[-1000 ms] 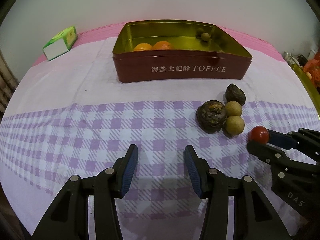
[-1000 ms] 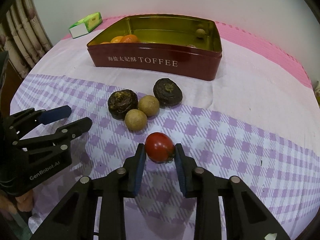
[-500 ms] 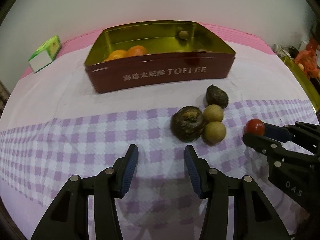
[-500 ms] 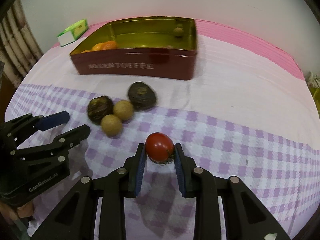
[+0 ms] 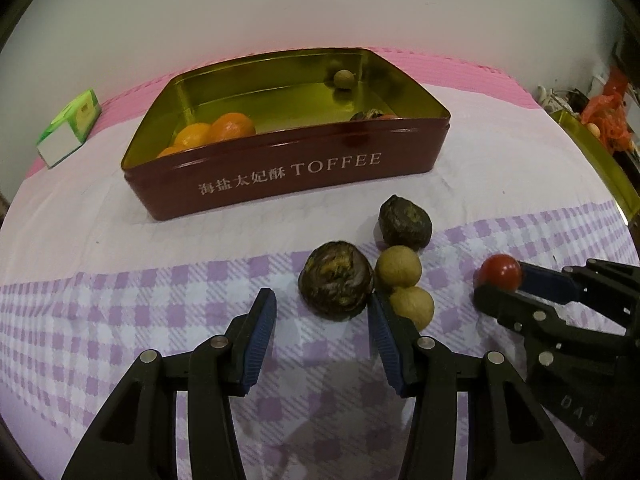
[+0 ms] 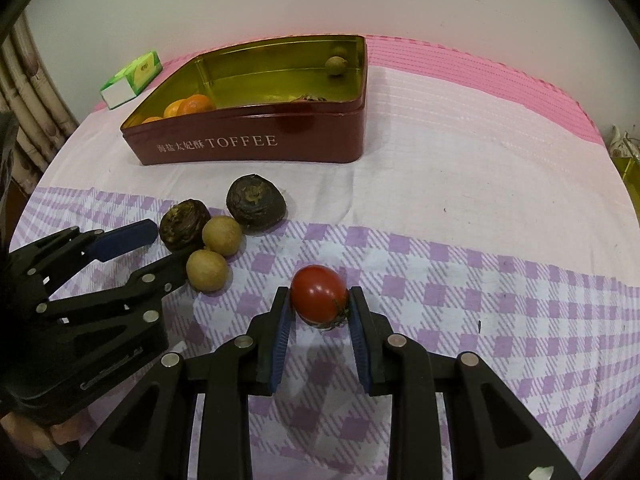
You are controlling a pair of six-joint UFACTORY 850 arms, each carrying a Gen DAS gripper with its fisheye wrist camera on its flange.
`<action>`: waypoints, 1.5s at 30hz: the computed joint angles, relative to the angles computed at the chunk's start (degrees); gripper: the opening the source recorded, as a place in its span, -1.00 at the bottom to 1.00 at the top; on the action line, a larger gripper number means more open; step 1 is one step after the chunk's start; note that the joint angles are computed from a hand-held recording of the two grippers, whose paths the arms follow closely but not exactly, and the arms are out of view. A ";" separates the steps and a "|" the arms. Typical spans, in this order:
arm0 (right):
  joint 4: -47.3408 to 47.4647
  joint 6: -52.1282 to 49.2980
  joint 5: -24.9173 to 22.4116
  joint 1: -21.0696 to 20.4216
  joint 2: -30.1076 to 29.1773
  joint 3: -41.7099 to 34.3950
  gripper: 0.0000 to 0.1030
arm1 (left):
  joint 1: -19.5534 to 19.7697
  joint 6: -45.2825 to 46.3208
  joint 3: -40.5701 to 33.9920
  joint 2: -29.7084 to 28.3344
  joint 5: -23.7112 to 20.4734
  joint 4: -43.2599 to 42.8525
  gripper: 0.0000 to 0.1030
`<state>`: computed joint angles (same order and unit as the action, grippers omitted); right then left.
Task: Organize fruits
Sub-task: 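Grasp the cherry tomato with the right tool while the left tool grasps a dark brown fruit, then carry the tomato and dark brown fruit into the tin and open both tools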
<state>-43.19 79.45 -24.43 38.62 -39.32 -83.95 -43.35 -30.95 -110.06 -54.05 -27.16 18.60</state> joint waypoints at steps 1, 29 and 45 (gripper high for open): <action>-0.02 0.04 -0.02 0.02 -0.08 -0.13 -0.48 | 0.06 0.49 -0.90 -0.52 -0.30 -0.45 -0.03; -3.23 2.66 -1.31 0.44 -0.34 -0.24 -0.48 | 0.68 -1.51 -2.51 -1.55 -0.75 0.91 -0.25; -3.14 2.07 -1.71 0.34 -0.62 -0.69 -0.48 | 1.12 -2.98 2.48 1.44 0.81 2.40 -0.25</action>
